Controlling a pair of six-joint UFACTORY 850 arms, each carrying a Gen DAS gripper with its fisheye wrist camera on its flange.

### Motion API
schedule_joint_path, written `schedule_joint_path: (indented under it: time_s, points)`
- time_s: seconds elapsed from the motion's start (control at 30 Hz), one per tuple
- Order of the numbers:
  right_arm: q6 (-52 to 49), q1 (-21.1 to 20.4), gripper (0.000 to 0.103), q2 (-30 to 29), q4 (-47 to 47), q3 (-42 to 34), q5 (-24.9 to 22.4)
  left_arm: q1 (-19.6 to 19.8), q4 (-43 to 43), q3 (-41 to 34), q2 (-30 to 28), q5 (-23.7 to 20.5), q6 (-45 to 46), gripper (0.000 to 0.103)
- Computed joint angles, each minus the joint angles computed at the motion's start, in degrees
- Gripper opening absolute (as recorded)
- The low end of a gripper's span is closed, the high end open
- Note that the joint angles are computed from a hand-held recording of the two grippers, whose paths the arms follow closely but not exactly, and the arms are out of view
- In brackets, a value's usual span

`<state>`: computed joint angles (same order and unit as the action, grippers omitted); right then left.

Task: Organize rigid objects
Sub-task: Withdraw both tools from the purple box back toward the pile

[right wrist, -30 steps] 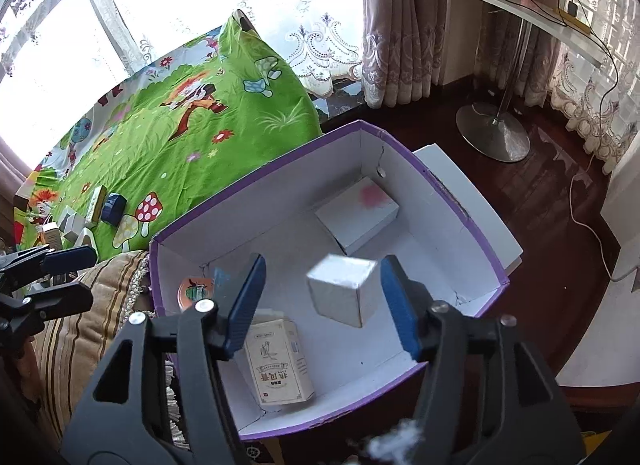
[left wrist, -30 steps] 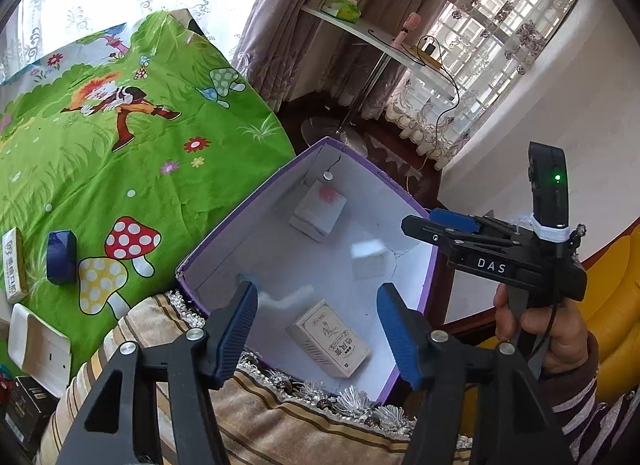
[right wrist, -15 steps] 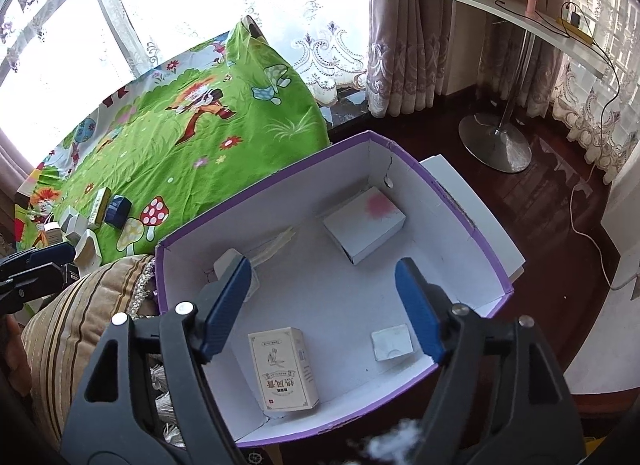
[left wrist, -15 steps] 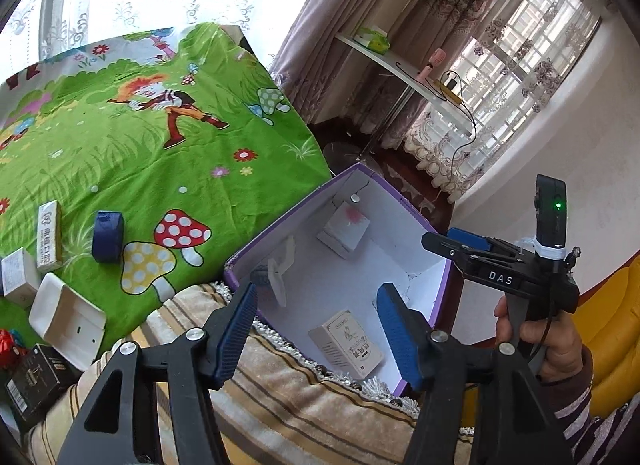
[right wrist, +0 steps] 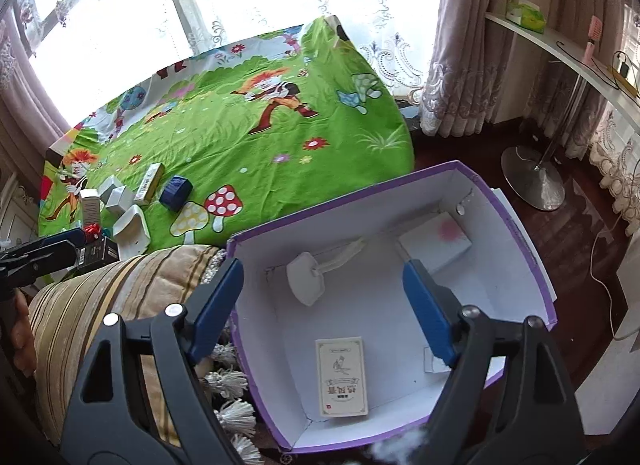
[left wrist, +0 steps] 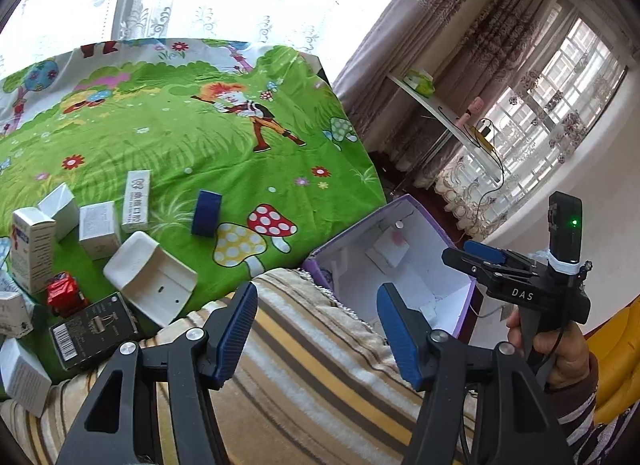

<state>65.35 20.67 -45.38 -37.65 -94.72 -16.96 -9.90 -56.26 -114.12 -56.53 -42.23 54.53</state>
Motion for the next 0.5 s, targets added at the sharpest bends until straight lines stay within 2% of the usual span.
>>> schedule_joint_path:
  time_s: [0.23, 0.5]
  points:
    - [-15.12, 1.58, 0.084, -3.88, 12.76, -7.48, -1.57, 3.97, -2.19, 4.92, 2.61, 3.53, 0.2, 0.063]
    - [-31.5, 3.09, 0.084, -10.04, 26.67, -18.8, -5.59, 8.41, -2.81, 8.62, 4.64, 7.24, -1.11, 0.063]
